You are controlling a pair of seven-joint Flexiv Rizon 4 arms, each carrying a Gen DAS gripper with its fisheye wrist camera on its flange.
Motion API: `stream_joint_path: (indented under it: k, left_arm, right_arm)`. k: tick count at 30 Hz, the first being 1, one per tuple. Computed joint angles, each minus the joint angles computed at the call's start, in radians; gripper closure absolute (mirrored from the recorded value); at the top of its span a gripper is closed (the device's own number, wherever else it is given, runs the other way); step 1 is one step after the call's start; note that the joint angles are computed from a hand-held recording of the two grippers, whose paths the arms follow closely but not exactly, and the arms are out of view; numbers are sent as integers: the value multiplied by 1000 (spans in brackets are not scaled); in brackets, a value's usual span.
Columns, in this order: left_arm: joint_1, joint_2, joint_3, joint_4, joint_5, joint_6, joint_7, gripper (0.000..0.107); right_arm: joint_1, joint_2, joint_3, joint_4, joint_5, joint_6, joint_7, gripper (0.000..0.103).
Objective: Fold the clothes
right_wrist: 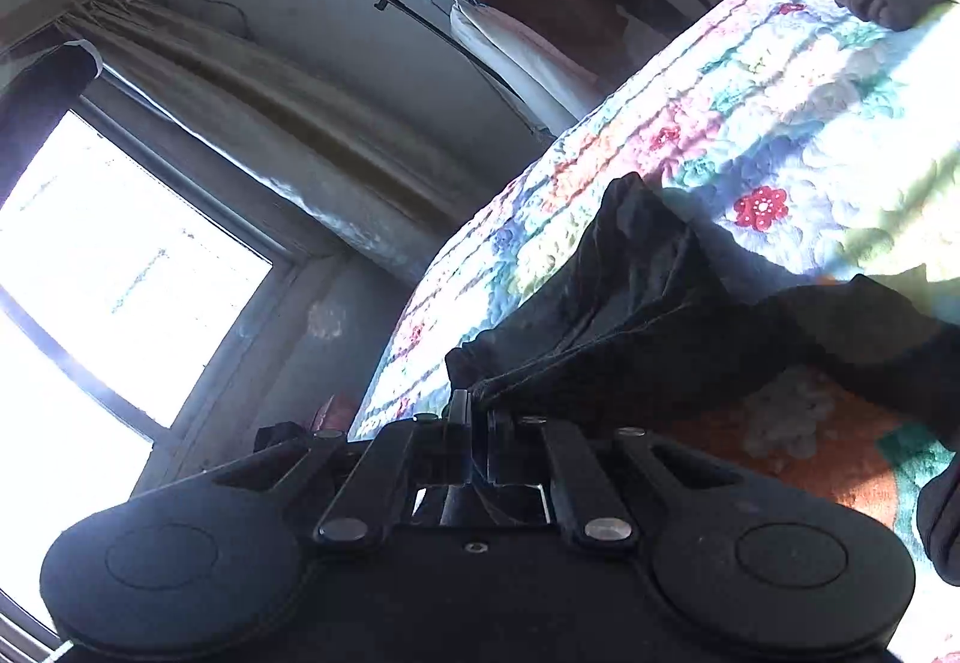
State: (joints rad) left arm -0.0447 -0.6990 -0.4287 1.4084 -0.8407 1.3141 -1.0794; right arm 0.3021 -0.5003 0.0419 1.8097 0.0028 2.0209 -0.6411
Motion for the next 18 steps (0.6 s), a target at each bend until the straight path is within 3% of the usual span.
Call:
stream_joint_path:
  k: [4, 6, 8, 9, 10, 12, 14, 16, 18]
  left_arm:
    - [4, 0, -6, -5, -36, -36, -1, 98]
    - [-31, -31, 106, -79, 86, -239, -142, 97]
    - [-79, -69, 236, -185, 272, -480, -307, 97]
    - [-86, -74, 253, -193, 315, -512, -332, 98]
    - [-96, -67, 265, -168, 296, -487, -325, 98]
    - [-80, -54, 240, -151, 302, -469, -328, 98]
    - [-75, -42, 232, -147, 315, -457, -302, 98]
    - [-75, -35, 234, -150, 335, -473, -281, 95]
    - [-81, -39, 247, -163, 350, -509, -305, 87]
  right_arm:
    - [234, 75, -302, 81, 68, -85, -4, 96]
    - [341, 95, -465, 125, -52, -216, 46, 96]
    - [452, 106, -595, 129, -174, -462, 54, 95]
    - [485, 100, -611, 111, -137, -554, 0, 95]
    - [494, 95, -595, 98, -36, -581, -71, 92]
    - [450, 89, -490, 44, 290, -578, -319, 85]
    - [464, 96, -476, 22, 488, -576, -460, 53]
    - [513, 107, -509, 50, 521, -535, -477, 45]
    - [487, 130, -468, 80, 484, -512, -458, 40]
